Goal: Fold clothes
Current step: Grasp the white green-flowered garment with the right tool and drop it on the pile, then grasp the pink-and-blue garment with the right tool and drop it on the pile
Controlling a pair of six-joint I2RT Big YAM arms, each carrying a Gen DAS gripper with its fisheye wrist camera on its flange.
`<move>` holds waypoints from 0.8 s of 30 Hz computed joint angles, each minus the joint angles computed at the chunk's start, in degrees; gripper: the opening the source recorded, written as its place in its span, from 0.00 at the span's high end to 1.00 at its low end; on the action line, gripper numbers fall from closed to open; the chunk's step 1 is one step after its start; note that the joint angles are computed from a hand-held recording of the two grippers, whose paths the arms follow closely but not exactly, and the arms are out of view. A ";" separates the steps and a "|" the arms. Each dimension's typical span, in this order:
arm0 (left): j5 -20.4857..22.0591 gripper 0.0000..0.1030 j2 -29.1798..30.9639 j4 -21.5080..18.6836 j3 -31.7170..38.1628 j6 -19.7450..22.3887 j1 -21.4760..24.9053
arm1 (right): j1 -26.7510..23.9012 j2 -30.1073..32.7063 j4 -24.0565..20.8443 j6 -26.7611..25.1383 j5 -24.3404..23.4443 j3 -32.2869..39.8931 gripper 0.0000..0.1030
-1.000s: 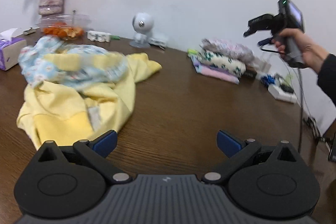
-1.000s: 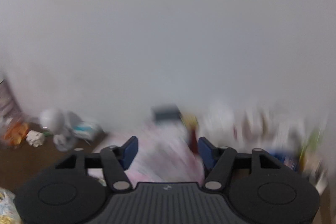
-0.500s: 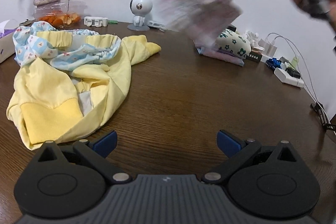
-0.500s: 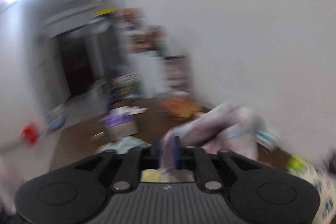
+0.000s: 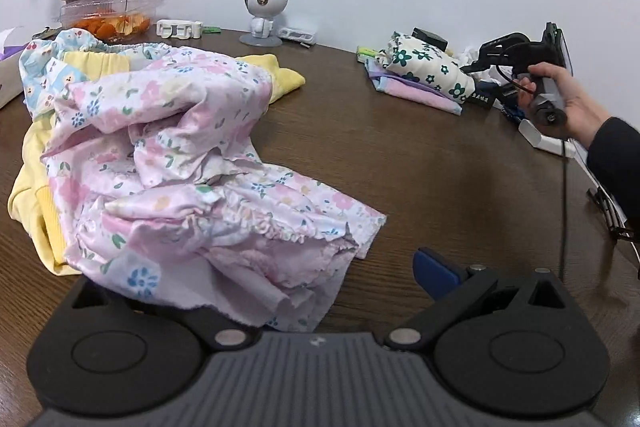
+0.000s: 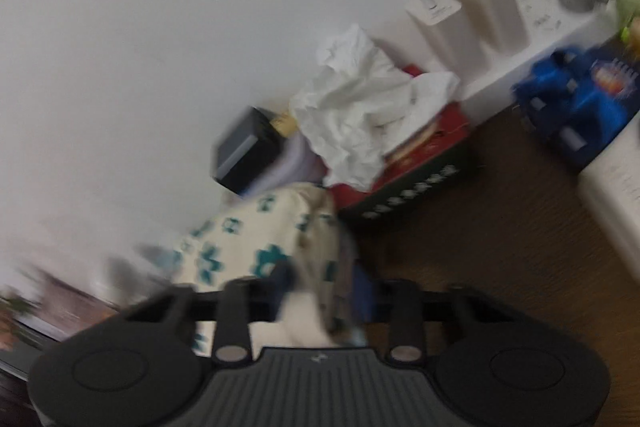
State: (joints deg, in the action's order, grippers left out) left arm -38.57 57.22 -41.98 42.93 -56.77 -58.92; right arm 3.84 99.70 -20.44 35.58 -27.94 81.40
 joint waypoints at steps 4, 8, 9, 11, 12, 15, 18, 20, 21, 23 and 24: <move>-0.05 0.00 1.58 -0.54 0.70 -0.94 -0.24 | 2.75 -3.86 5.91 -7.51 -4.32 -2.14 0.97; 0.03 0.00 2.38 -0.07 0.88 -0.33 -0.39 | 11.48 -12.83 7.94 -31.60 -13.41 -6.26 0.97; -0.07 0.00 2.39 0.04 0.84 -0.21 -0.53 | 12.48 -14.12 5.10 -34.95 -16.39 -5.82 0.93; -0.22 0.00 2.37 0.24 0.74 0.00 -0.78 | 11.56 -15.61 2.95 -37.25 -28.25 -5.34 0.81; -0.13 0.00 2.39 0.22 0.73 -0.01 -0.77 | 10.54 -15.98 5.53 -36.23 -31.17 -5.97 0.54; 0.32 0.00 2.48 0.11 0.77 -0.28 -0.65 | 8.86 -16.90 11.36 -27.43 -20.97 -8.31 0.18; 0.80 0.00 2.16 0.10 0.65 -0.15 -0.73 | 8.53 -13.39 0.20 -26.31 -3.41 -5.07 0.23; 0.73 0.00 1.88 -0.07 0.56 0.02 -1.04 | 7.98 -8.67 -5.05 -25.08 3.42 -2.57 0.29; 0.55 0.00 1.78 -0.39 0.59 -0.03 -1.31 | 7.75 -6.07 -7.71 -24.12 6.82 -0.95 0.36; 0.43 0.00 1.42 -1.12 0.64 0.14 -1.74 | 6.99 -3.18 -9.50 -22.43 10.11 -0.27 0.48; 0.33 0.00 1.18 -1.53 0.68 0.21 -1.97 | 6.51 -2.47 -9.33 -21.75 10.72 -0.77 0.61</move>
State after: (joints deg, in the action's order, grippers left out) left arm -38.23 58.40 -43.52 43.61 -56.56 -60.89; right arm 10.34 97.24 -29.77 13.83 -17.21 80.63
